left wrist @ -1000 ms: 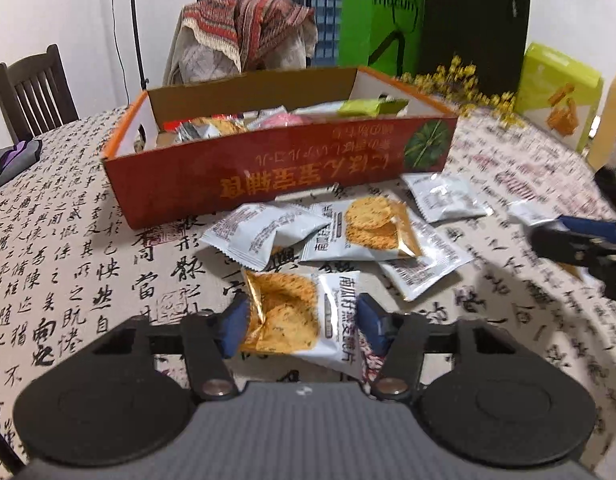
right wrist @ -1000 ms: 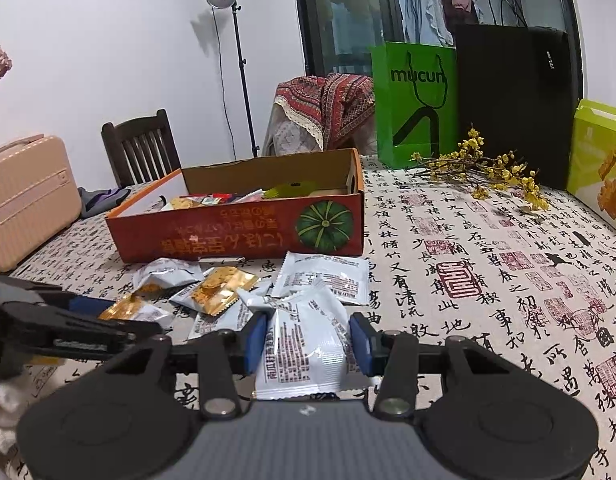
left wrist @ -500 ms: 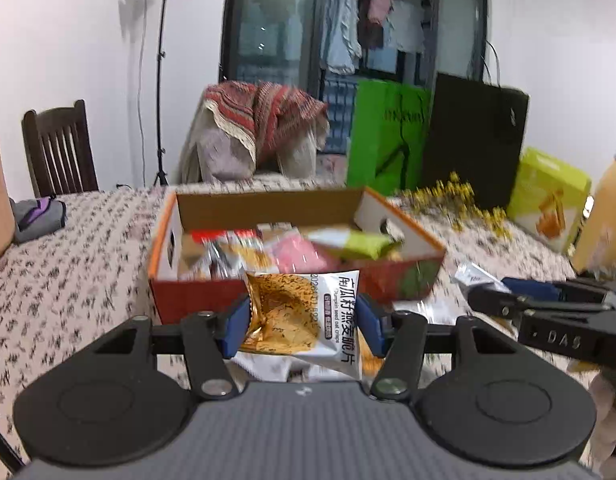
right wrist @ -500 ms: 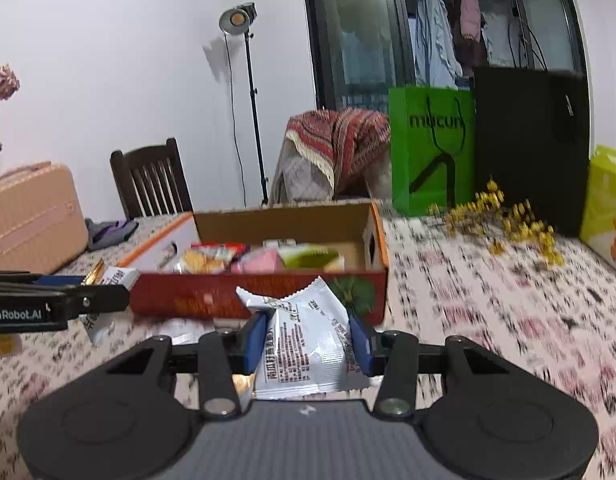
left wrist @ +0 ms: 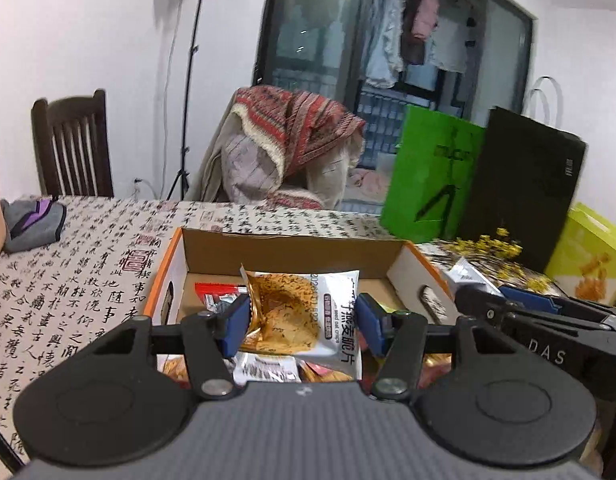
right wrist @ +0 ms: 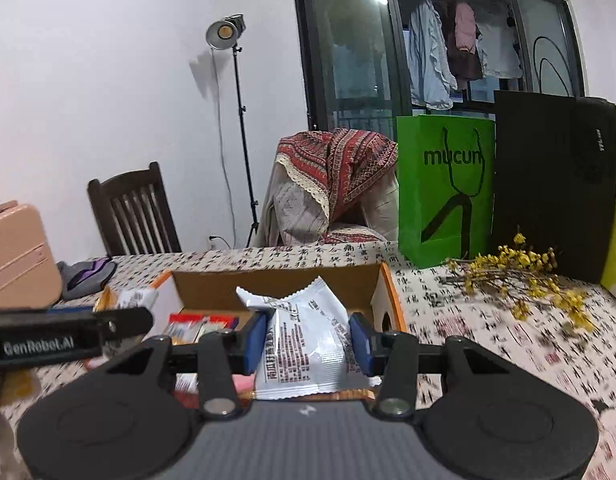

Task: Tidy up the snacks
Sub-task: 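Carry the gold packet with the left tool into the box while the right tool carries the sachet, then open the left tool inside the box while the right tool releases the white sachet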

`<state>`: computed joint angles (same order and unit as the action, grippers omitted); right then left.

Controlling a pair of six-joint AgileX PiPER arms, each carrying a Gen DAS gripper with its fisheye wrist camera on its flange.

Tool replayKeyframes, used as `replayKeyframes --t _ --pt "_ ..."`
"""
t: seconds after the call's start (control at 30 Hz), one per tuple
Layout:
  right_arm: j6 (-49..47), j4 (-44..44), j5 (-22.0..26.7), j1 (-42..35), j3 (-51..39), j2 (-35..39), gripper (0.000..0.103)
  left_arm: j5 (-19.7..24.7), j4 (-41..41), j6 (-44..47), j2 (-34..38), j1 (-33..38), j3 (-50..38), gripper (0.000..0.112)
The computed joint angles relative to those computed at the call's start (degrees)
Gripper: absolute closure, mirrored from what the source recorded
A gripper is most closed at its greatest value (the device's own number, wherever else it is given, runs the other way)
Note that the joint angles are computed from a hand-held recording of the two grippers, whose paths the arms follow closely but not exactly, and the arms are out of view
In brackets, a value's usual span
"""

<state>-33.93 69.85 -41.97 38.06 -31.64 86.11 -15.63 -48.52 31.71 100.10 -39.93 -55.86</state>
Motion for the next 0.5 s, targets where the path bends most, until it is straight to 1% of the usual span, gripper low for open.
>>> replayKeyframes --t 0.07,0.1,0.17,0.2,0.3,0.4,0.47,0.5 --pt "1.72 -3.11 2.04 -3.64 -2.56 2.98 0.059 -0.36 -7.01 6.03 3.26 0.42 -3.53 0.055" --pt "2.45 -3.80 2.05 -4.64 -3.67 4.72 0.059 -0.79 -7.82 6.37 4.46 0.59 -4.41 0.055" --pt "8.10 -8.89 1.98 -6.80 -3.97 7.82 0.059 -2.53 -5.47 3.64 6.84 0.91 -5.28 0.055" --pt "12.93 -13.78 2.10 -8.15 -3.23 9.12 0.059 -3.53 -3.42 1.57 7.93 1.12 -5.31 0.055" --pt "22.73 -24.37 1.43 -10.74 -1.45 11.81 0.059 -6.63 2.21 -3.42 10.90 1.71 -5.64 0.054" --pt "24.83 -26.68 1.01 -10.93 -1.24 12.78 0.059 -6.56 6.11 -7.34 11.95 2.78 -5.74 0.054" --pt "21.86 -23.75 -0.35 -9.27 -1.71 13.36 0.059 -7.10 6.79 -7.91 12.13 2.87 -5.50 0.052" --pt "19.52 -21.36 -1.36 -8.14 -2.03 13.67 0.058 -7.52 6.02 -7.04 12.16 2.64 -5.40 0.049"
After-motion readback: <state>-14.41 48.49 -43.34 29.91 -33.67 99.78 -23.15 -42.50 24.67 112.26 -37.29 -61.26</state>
